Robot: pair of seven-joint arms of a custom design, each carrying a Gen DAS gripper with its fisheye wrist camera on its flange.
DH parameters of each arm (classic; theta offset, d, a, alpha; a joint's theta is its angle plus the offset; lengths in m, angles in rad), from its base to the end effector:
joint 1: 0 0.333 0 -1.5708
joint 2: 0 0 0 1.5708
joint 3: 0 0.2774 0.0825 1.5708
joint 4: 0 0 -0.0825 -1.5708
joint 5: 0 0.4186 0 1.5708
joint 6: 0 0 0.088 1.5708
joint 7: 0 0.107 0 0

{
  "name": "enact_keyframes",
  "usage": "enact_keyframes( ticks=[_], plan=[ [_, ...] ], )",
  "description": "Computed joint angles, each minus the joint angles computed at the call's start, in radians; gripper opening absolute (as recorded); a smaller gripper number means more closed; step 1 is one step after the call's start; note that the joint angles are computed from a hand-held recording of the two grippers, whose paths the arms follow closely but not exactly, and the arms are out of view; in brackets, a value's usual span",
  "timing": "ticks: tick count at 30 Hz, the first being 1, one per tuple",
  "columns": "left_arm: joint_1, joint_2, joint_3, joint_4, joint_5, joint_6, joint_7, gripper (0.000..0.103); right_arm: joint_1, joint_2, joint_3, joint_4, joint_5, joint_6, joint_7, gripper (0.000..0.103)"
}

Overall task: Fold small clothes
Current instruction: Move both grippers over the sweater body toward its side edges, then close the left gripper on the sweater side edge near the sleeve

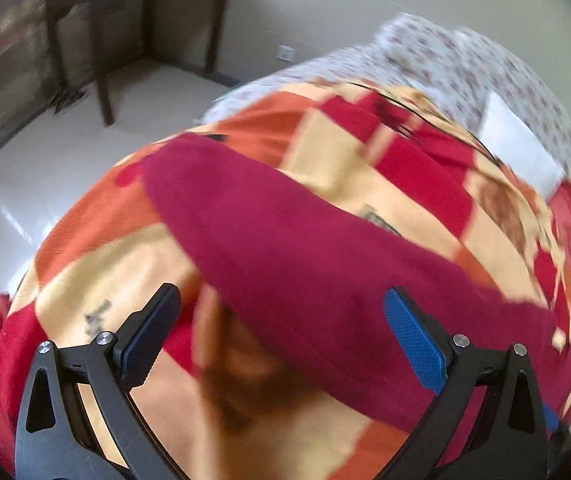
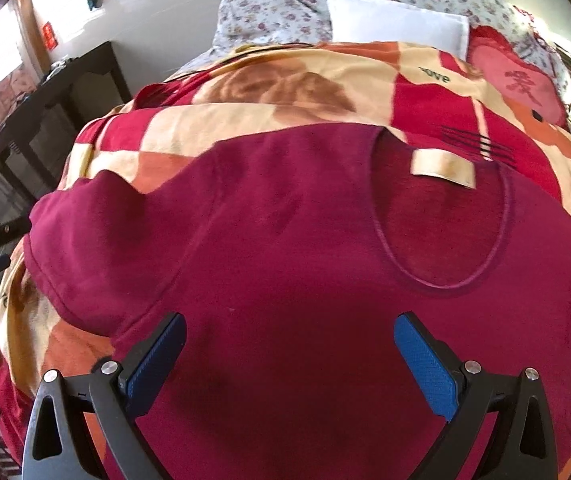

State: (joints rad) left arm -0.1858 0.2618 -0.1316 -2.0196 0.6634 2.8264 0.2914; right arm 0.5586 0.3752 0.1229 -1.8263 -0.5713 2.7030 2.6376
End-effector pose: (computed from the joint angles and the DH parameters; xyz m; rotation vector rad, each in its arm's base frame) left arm 0.6052 -0.2291 0.3175 -2.2613 1.5011 -0.7469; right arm 0.5283 0.4451 0.3274 -1.8833 1.7867 -0.3728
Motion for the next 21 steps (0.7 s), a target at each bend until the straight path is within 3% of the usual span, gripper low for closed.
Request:
enact_keyframes(
  ticks=[9,21],
  plan=[
    [0.022,0.035,0.032,0.041,0.030,-0.046,-0.047,0.102,0.003,0.059,0.015,0.074,0.045,-0.019,-0.084,0.103],
    [0.057,0.096,0.022,0.086,-0.065,-0.036,0.007,0.102,-0.010,0.069,0.032,0.076,0.116,-0.007,-0.136,0.103]
  ],
)
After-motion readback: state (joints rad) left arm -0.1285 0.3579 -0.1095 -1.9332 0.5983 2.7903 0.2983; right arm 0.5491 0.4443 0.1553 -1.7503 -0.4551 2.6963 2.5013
